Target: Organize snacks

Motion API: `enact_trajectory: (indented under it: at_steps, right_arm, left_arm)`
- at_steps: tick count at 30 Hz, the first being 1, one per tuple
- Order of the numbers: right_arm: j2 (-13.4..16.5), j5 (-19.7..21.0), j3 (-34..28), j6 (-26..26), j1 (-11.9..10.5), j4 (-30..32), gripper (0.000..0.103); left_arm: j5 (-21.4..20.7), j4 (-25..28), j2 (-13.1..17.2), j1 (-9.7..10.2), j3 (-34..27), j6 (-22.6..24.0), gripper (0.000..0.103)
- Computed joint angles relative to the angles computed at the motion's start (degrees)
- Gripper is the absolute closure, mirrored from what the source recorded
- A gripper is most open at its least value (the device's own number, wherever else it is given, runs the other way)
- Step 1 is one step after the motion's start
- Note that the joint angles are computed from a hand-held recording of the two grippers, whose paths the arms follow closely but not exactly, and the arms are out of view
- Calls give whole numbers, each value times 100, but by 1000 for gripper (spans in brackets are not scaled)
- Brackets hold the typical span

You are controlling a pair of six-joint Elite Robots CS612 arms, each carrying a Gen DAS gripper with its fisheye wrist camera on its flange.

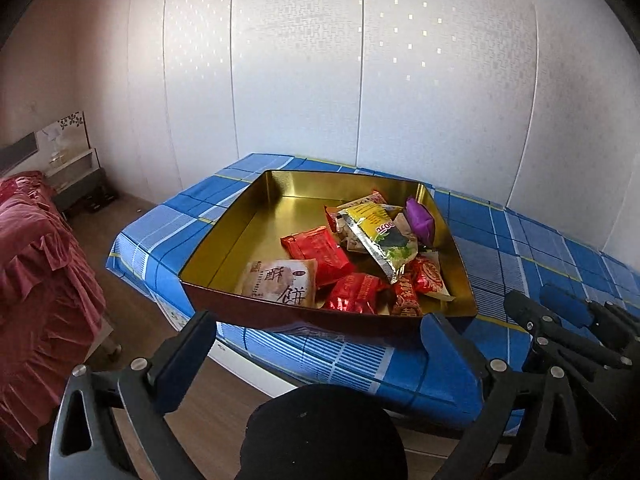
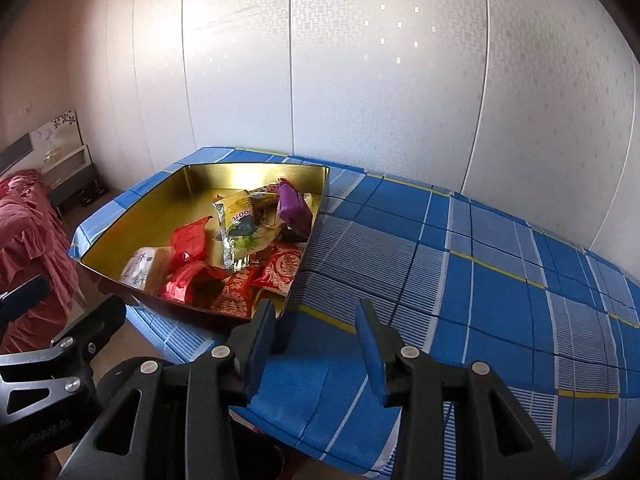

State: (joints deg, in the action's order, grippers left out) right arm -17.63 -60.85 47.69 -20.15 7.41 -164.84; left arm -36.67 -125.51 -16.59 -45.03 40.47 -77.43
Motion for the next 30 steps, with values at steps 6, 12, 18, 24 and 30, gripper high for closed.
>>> enact_trajectory:
  at_steps: [6,12,18,24,30]
  right_arm:
    - [9,4,-17,19,-6,27,61]
    - [6,45,-6,7,-10,26,61]
    - [2,56,5,9,-9,18,61]
    - [-1,64,15,-3,-7,36,61]
    - [-3,93,22,-18,-9,42,61]
  left_arm:
    - [50,90,-9,-5,1,-44,0]
    - [62,150,-24,-6,17,-98,0]
    - [67,205,-37,-7,28,-177,0]
    - [89,381,-35,-11,-7,-267,0]
    - [97,419,-40,-11,-4,-297,0]
